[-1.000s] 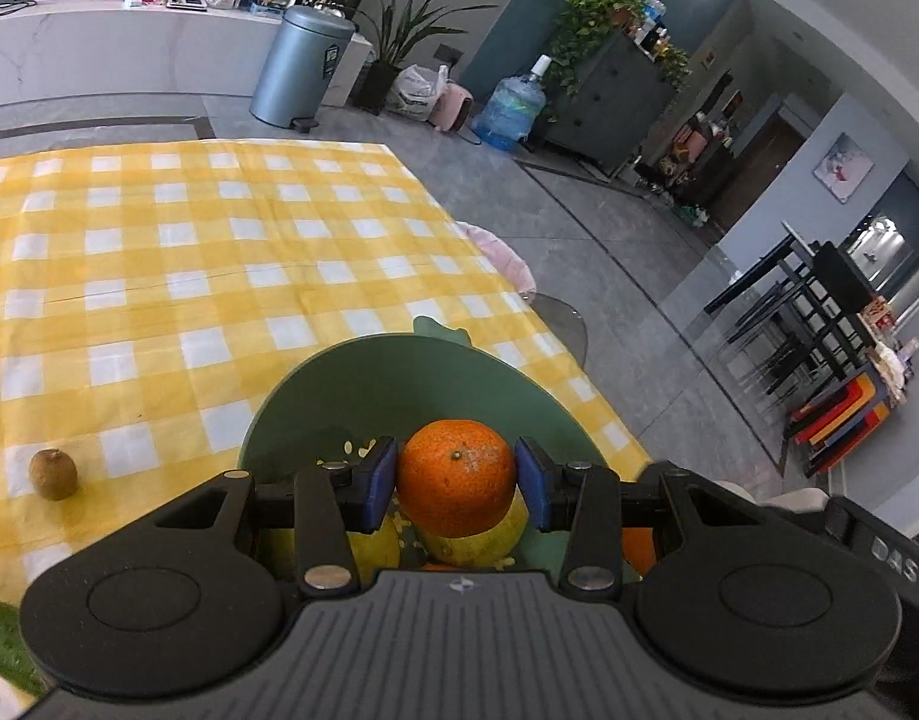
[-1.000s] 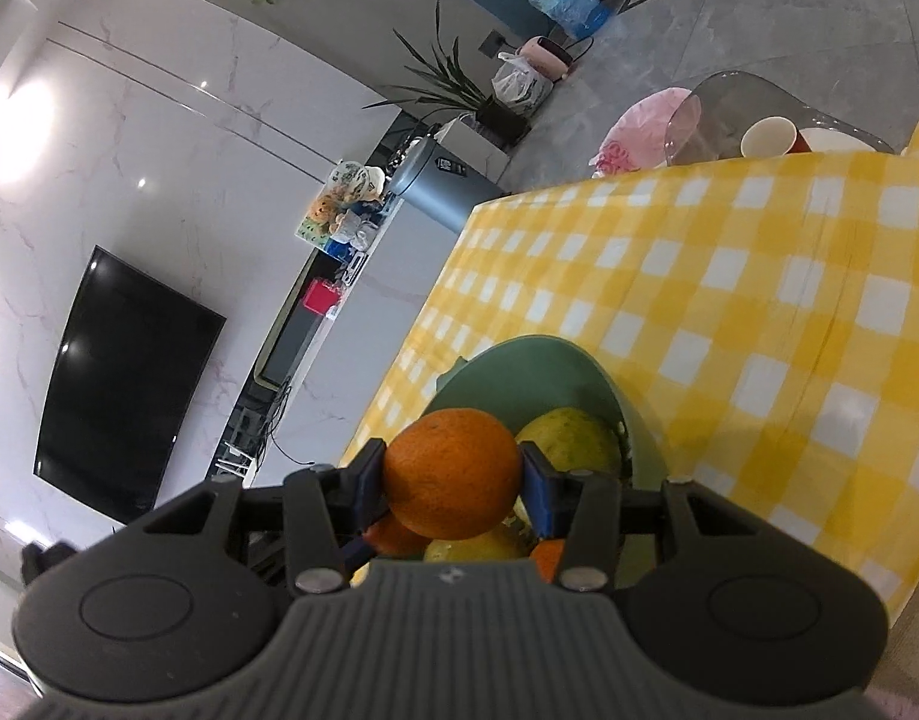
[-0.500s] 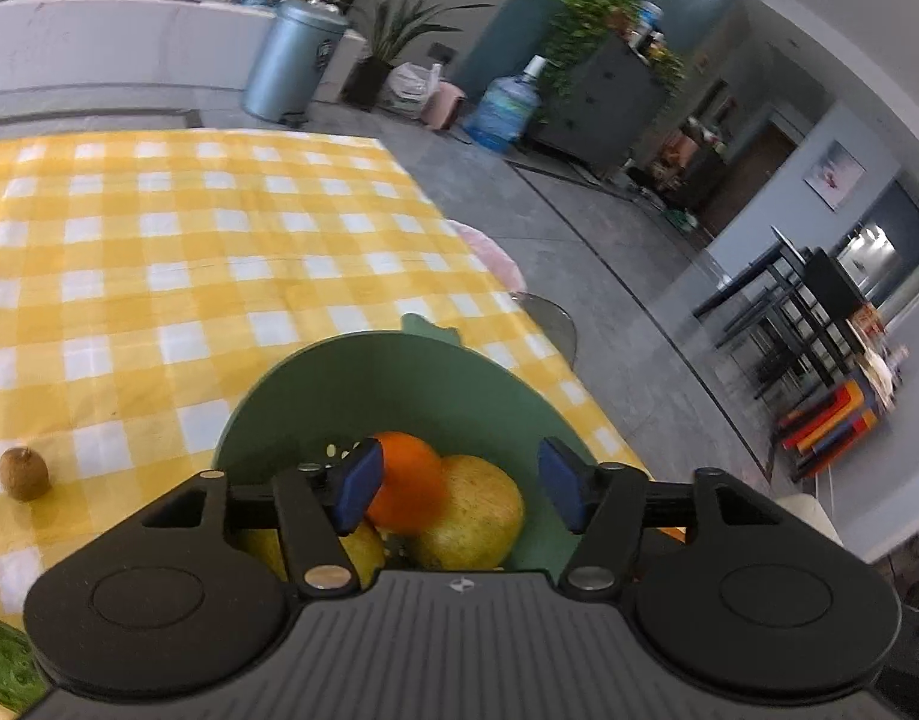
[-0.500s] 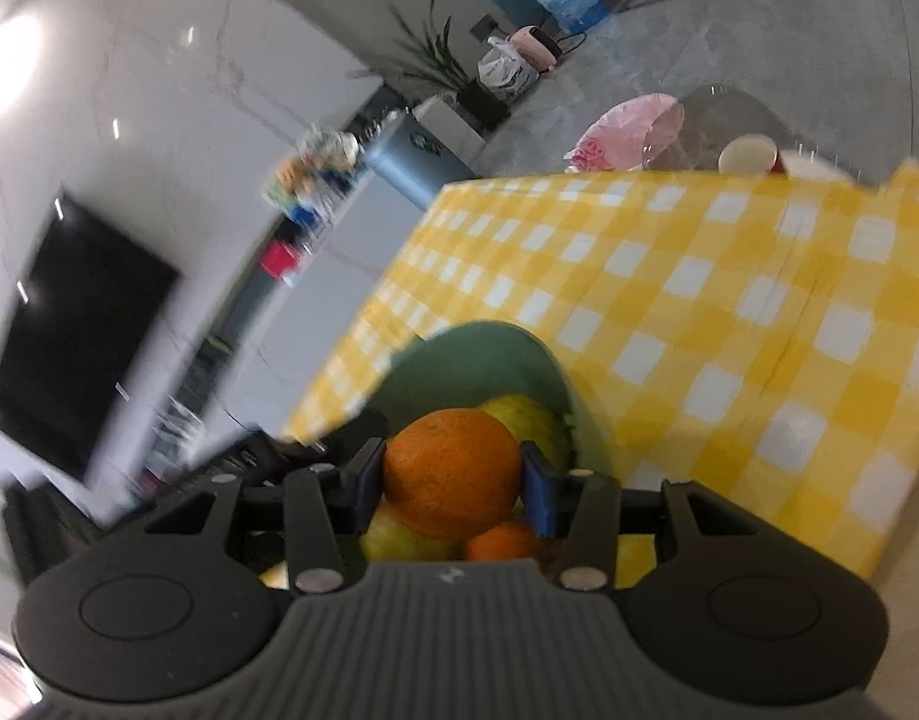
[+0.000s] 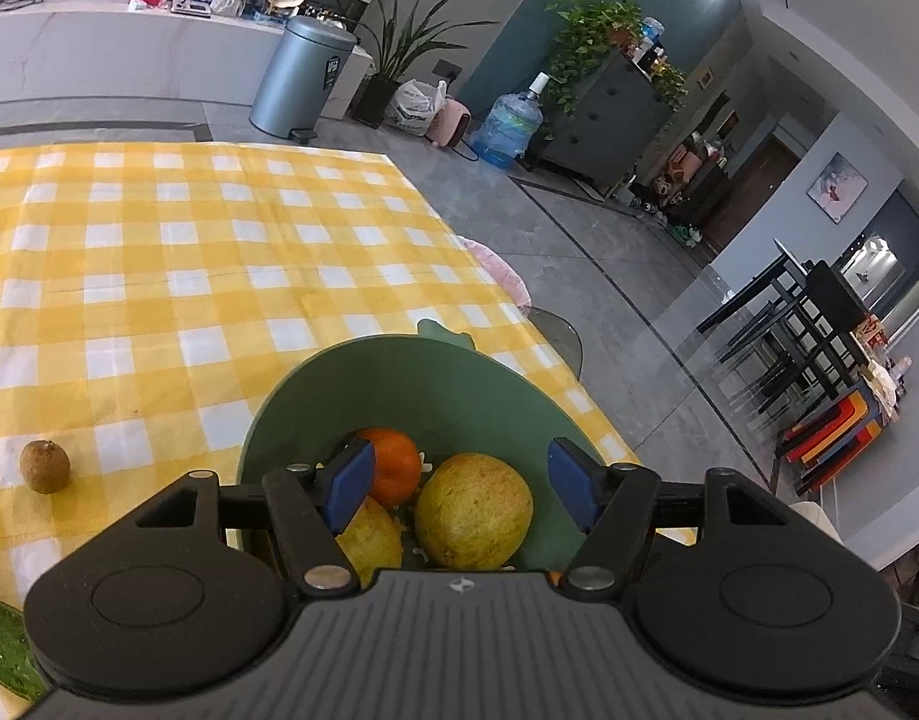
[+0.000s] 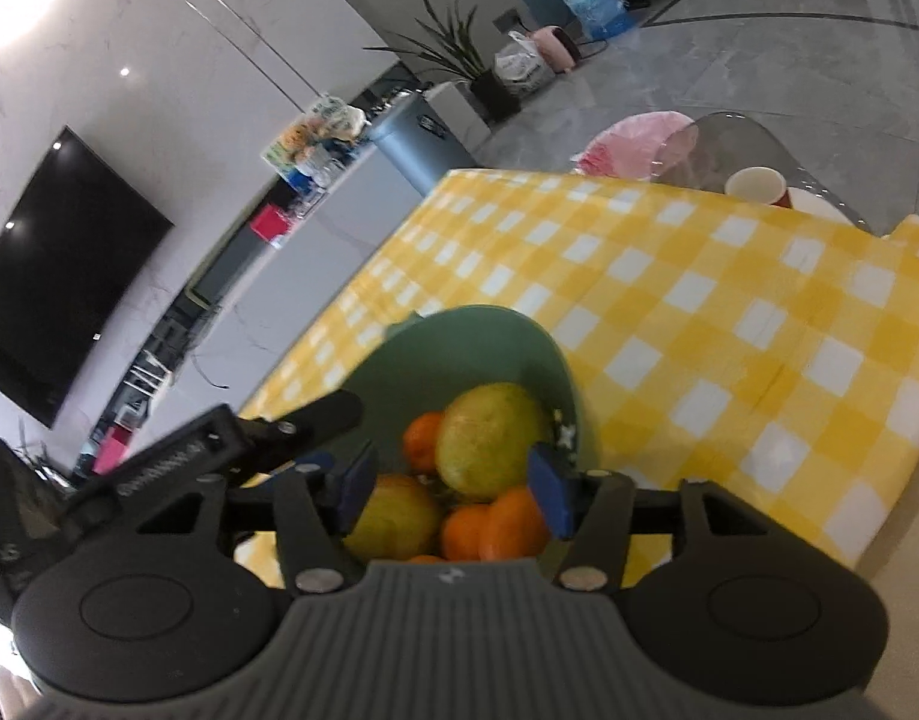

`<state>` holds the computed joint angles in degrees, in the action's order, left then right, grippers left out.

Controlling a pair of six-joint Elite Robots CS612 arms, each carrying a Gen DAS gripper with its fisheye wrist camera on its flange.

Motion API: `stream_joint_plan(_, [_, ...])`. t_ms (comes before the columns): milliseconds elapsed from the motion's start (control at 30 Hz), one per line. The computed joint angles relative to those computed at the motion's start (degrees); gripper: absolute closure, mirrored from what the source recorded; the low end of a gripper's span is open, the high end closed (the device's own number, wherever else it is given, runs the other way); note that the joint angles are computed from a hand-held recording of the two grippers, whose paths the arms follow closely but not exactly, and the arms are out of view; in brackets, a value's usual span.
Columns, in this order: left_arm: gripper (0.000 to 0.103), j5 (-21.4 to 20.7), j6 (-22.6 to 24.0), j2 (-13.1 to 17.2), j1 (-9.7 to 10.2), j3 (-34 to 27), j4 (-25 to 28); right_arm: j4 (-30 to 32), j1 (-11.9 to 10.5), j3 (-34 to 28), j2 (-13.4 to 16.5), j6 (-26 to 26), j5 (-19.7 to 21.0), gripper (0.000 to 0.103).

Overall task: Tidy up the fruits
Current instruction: 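Withdraw both tools from the colander toward the cucumber and small fruits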

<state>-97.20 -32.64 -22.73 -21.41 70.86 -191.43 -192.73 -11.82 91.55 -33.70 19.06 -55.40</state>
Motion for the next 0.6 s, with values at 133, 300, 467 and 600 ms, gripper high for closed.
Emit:
stream_joint_plan(133, [0.024, 0.0, 0.8, -0.2, -0.07, 0.3, -0.3, 0.6, 0.2, -0.1, -0.1, -0.4, -0.8, 0.048])
stream_joint_plan(300, [0.023, 0.2, 1.6, -0.8, -0.29, 1.1, 0.6, 0.8, 0.2, -0.2, -0.1, -0.7, -0.7, 0.044])
stream_joint_plan(467, [0.021, 4.1, 3.3, -2.1, -0.95, 2.8, 1.8, 2.2, 0.5, -0.1, -0.5, -2.3, -0.9, 0.033])
stream_joint_plan(600, [0.019, 6.1, 2.9, -3.1, -1.13, 4.7, 0.7, 3.1, 0.8, 0.0, -0.7, -4.6, -0.8, 0.021])
